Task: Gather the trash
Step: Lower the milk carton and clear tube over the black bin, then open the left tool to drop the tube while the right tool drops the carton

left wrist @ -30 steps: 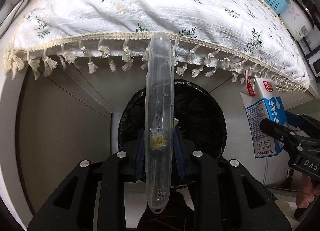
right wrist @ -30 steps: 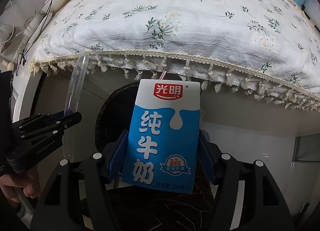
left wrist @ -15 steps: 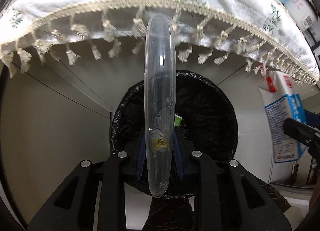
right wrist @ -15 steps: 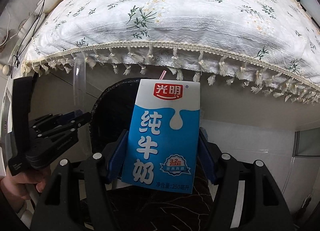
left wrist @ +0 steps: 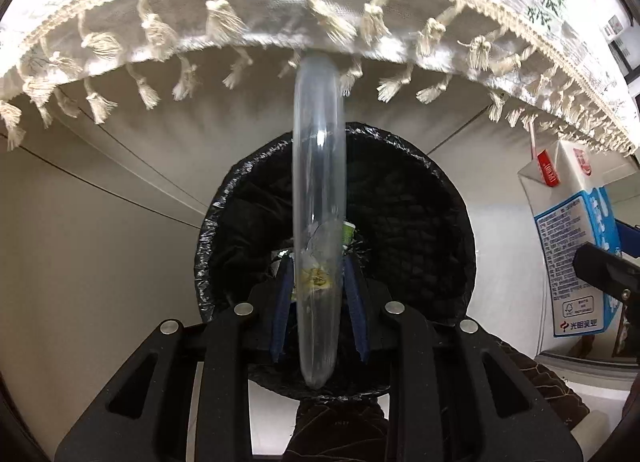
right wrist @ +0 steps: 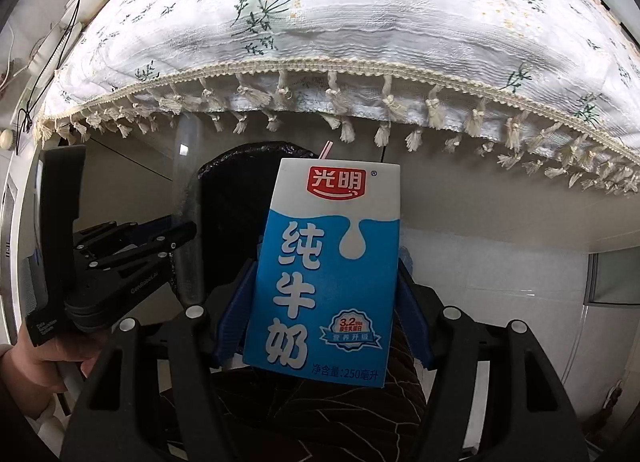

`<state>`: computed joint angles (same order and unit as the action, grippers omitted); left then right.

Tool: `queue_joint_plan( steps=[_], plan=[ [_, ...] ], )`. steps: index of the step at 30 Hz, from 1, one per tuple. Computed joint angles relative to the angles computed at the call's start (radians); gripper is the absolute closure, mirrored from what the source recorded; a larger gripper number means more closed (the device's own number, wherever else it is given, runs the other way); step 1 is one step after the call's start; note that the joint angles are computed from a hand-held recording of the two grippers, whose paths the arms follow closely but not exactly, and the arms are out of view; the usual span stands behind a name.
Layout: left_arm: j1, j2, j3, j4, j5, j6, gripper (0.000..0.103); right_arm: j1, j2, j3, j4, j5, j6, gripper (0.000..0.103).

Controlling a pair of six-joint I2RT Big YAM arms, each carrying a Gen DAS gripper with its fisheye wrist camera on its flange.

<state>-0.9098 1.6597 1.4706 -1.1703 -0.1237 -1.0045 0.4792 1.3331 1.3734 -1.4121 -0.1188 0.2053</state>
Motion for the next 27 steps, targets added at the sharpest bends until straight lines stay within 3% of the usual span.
queue_joint_plan(
  steps=[3, 15, 27],
  plan=[
    [-0.008, -0.016, -0.009, -0.002, -0.028, -0.019, 0.055, 0.011, 0.008, -0.003, 0.007, -0.003, 0.001, 0.040],
    [-0.007, -0.134, -0.037, -0.082, -0.136, -0.113, 0.007, 0.063, 0.058, 0.015, 0.028, -0.018, -0.006, 0.040],
    [0.002, -0.203, -0.067, -0.105, -0.137, -0.165, 0.006, 0.140, 0.144, 0.071, 0.035, -0.010, 0.006, 0.040]
  ],
)
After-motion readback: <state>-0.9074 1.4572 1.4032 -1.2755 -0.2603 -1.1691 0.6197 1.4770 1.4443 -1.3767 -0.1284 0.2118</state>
